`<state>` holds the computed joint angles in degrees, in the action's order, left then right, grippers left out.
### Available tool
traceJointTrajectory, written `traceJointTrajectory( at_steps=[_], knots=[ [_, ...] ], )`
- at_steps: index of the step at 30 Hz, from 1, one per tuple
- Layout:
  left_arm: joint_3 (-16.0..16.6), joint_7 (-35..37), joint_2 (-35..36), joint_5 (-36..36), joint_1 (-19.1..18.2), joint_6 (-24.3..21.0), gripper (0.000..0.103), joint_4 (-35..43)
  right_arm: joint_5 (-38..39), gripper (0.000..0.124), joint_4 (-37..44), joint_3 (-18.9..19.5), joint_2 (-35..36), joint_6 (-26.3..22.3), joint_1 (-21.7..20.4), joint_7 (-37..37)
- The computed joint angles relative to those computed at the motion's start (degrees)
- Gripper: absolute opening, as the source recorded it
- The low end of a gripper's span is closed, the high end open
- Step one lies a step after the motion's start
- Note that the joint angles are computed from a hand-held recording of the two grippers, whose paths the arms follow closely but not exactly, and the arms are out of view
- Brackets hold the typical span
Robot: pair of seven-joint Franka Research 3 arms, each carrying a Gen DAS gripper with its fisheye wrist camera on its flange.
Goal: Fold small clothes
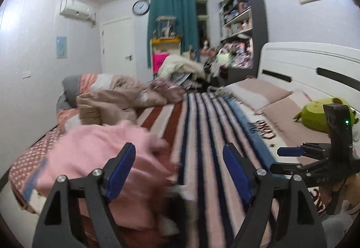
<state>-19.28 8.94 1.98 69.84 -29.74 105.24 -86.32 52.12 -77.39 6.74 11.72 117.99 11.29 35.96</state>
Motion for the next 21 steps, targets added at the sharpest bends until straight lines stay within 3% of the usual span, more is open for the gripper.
traceJointTrajectory(
  at_steps=[4,8,15,21],
  knots=[
    [-0.35,-5.86,8.76,11.94,-5.8,-4.17,0.089,5.58,4.28,0.068,-9.18,-2.53,-4.62,3.9,-3.47,-8.69],
    [2.02,-8.3,15.93,16.47,-10.98,-5.47,0.098,12.19,9.26,0.07,-18.07,-5.43,-9.27,10.7,-5.65,-20.12],
    [6.24,-6.37,25.45,16.46,-16.9,-3.97,0.1,23.43,20.79,0.103,-26.68,-10.03,-14.26,12.35,-8.62,-32.58],
    [10.11,-4.69,30.31,14.08,-20.62,-4.06,0.101,30.13,25.04,0.103,-31.48,-12.12,-18.24,12.49,-8.84,-36.55]
  ],
)
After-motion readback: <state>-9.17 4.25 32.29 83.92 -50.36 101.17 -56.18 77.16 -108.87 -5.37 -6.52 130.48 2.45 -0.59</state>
